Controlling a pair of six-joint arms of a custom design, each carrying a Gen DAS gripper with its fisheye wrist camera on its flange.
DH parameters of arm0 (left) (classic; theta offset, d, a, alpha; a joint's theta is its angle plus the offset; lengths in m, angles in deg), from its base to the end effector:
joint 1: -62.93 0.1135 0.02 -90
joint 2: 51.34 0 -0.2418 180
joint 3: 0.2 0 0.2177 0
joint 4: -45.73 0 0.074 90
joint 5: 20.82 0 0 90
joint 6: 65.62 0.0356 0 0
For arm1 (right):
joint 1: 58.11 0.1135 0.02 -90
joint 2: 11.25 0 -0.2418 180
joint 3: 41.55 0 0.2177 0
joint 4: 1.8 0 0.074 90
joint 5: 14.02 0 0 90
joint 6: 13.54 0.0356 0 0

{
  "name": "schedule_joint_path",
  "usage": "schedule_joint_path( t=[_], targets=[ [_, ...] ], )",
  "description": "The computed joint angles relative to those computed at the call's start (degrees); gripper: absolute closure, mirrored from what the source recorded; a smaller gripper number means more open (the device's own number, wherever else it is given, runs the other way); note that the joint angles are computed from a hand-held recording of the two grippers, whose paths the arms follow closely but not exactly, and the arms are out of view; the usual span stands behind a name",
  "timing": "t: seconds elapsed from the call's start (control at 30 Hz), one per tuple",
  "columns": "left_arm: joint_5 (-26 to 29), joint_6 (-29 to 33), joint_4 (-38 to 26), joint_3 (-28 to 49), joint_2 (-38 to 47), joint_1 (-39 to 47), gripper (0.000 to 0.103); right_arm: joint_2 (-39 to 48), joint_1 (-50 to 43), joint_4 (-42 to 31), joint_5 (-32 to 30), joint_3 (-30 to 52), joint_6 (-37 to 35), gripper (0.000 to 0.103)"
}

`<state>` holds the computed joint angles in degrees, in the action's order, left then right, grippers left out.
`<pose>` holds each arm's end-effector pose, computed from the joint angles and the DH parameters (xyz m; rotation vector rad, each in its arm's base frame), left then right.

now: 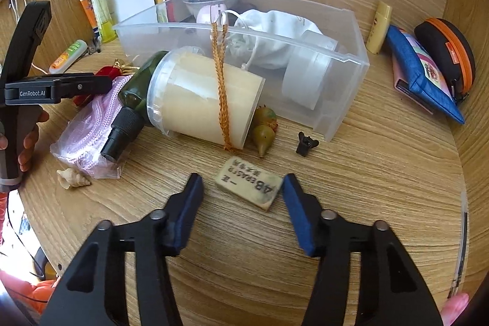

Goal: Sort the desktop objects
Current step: 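Grasp the tan eraser with the right tool while the left grasps the red velvet pouch, then lift the eraser and red pouch and carry both over the clear box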

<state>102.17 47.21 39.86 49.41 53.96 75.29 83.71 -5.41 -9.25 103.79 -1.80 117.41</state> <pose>0.2542 0.0359 0.0756 0.4079 2.4307 -0.5055 0.1426 0.1598 0.0819 -0.1049 2.4725 0.0197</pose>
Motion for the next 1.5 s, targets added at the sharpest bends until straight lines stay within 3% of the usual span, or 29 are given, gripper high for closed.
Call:
schedule_joint_path(
  t=[0.03, 0.3, 0.5, 0.73, 1.23, 1.5],
  targets=[
    [1.3, 0.7, -0.7, -0.1, -0.1, 0.4, 0.028, -0.3, -0.1, -0.1, -0.1, -0.1, -0.2, 0.061],
    [4.0, 1.3, -3.3, 0.5, -0.3, 0.8, 0.043, -1.1, 0.6, 0.8, -0.3, -1.3, -0.1, 0.061],
    [8.2, 2.8, -5.0, -0.9, -1.0, 3.3, 0.062, -3.0, 1.1, 2.2, -0.6, -3.5, 1.9, 0.061],
    [7.7, 2.0, -2.3, -7.5, -7.9, 5.5, 0.063, -7.5, 3.2, 0.7, 1.8, -5.9, 4.7, 0.061],
    [15.2, 3.3, -12.1, -11.0, -24.2, 11.2, 0.063, -20.1, 6.5, -10.0, 8.1, -5.8, 6.3, 0.061],
    [16.3, -0.4, -12.1, -12.3, -30.6, 9.0, 0.063, -25.4, 5.6, -14.1, 10.1, -4.0, 3.1, 0.061]
  ],
)
